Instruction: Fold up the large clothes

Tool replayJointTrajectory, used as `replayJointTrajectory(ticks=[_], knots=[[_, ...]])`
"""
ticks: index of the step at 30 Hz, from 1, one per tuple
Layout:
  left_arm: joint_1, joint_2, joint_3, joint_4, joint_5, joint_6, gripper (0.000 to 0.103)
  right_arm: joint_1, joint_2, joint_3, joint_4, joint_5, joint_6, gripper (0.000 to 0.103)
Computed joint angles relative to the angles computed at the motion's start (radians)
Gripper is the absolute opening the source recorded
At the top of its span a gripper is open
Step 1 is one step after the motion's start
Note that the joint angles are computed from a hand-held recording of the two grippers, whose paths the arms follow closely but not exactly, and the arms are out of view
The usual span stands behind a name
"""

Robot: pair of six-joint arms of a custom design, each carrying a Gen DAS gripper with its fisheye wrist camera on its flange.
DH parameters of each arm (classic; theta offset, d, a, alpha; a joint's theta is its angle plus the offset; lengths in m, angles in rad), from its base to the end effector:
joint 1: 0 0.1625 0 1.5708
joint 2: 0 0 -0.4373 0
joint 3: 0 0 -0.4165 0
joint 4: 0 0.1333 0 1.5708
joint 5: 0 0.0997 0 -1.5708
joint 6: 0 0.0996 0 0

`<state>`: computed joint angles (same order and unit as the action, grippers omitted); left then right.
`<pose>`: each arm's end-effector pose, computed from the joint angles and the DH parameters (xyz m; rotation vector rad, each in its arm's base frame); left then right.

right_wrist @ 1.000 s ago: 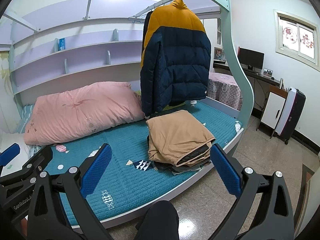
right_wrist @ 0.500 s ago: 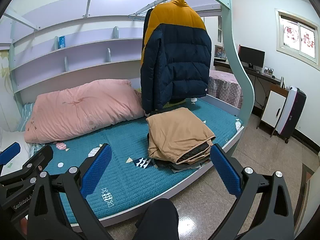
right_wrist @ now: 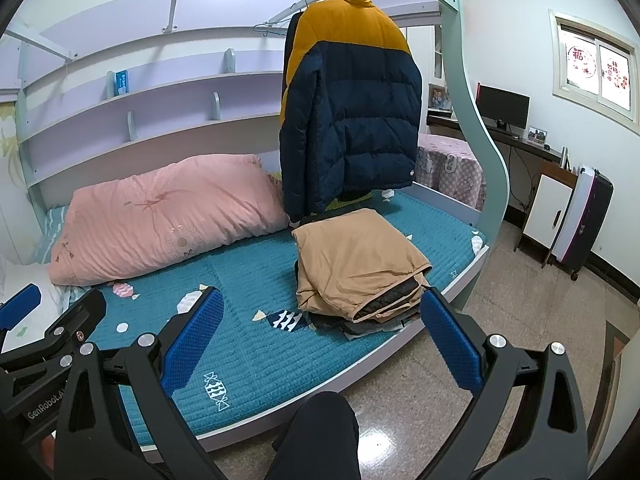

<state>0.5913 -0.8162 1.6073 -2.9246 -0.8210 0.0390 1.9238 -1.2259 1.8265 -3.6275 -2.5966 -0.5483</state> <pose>-0.4819 -0.5659 0.1764 0.9720 2.3247 -1.0914 0.2367 -0.5034 0.4318 -0.0266 -1.8231 1.3561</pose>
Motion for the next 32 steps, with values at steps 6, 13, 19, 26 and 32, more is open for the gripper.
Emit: replayJointTrajectory(ticks=[6, 13, 19, 26, 32], knots=[[0.001, -0.002, 0.005, -0.006, -0.002, 0.006, 0.098, 0.001, 0.001, -0.003, -0.001, 0.0, -0.005, 0.095], [0.003, -0.004, 0.005, -0.004, -0.005, 0.01, 0.098, 0.002, 0.003, -0.003, -0.004, -0.002, -0.009, 0.095], [0.009, -0.015, 0.012, 0.014, -0.021, -0.006, 0.098, 0.002, 0.0, 0.001, -0.004, 0.0, -0.008, 0.095], [0.02, -0.037, 0.027, 0.036, -0.039, -0.004, 0.098, 0.003, 0.003, -0.004, -0.001, -0.004, -0.009, 0.095], [0.022, -0.034, 0.021, 0.036, -0.032, 0.014, 0.098, -0.001, -0.006, -0.004, 0.018, -0.001, -0.005, 0.095]])
